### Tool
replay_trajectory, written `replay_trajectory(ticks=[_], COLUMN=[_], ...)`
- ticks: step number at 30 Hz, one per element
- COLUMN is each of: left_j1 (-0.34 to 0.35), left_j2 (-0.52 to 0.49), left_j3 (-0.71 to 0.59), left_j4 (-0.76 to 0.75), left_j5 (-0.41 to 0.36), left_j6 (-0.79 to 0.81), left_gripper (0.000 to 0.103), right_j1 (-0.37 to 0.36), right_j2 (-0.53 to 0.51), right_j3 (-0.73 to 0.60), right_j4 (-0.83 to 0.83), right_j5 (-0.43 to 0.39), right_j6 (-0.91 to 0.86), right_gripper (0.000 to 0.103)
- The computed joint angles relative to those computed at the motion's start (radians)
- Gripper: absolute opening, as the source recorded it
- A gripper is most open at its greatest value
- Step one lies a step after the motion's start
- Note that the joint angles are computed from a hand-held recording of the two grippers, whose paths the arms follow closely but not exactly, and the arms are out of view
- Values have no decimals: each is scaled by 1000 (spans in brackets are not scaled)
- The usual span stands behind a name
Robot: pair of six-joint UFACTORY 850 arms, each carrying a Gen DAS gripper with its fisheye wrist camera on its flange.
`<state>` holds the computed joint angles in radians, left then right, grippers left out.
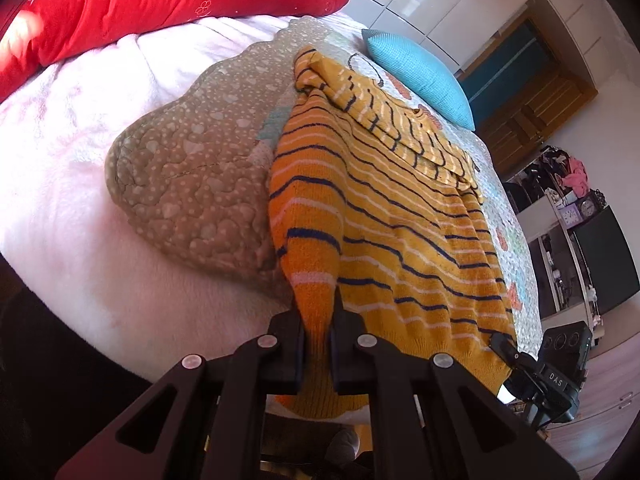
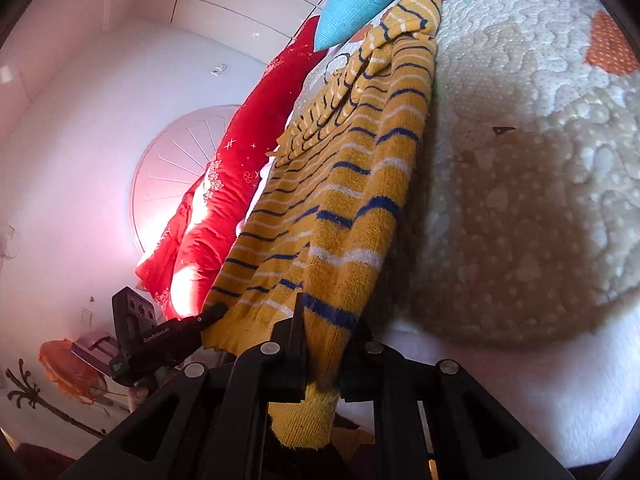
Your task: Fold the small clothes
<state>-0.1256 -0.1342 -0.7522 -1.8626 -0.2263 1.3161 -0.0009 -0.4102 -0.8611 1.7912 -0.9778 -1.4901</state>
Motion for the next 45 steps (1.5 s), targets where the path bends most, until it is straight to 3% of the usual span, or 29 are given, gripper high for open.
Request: replay_trajectory(ticks=[8,11,15,21,25,29,31,33,35,38,41,45], left_j1=[-15,16,26,33,50,53,60,70,78,90,108,95], left_j2=[19,3,-51,-262,-505,-705,-730,-723,-692,-630,-578,-485], left_j3=[22,-16,-130,-495,-816,-1097,-1125,-1111,-1066,-983,-917,-782], left_j4=[71,60,84,670,1089,1442,1419,1293,1132,875,660,539], left_j5=[-9,-51,-24,15,-52,-203,-221,-215,-189,-130,-157,-90], left_j6=[-79,-66,-69,-618,-1036,-1383,-1376,-1257,-1079,-824,-625,-472], left_gripper=[9,9,9,9,9,10,11,17,42,69,70,74], right_j1=[-47,-43,-15,31,57,67,67,58,48,34,26,24], right_j2=[48,63,48,-131,-316,-461,-509,-552,-596,-656,-705,-695], right_j3=[44,-8,-134,-494,-775,-973,-1035,-1090,-1148,-1242,-1321,-1317], right_j4=[-76,-98,-92,-137,-285,-506,-583,-596,-585,-589,-572,-530], right_j5=[-4,-6,42,174,289,341,343,312,277,231,205,242], right_j6=[15,16,23,167,401,648,736,790,840,913,978,1001], right_gripper=[11,11,11,11,11,11,12,14,15,20,29,61])
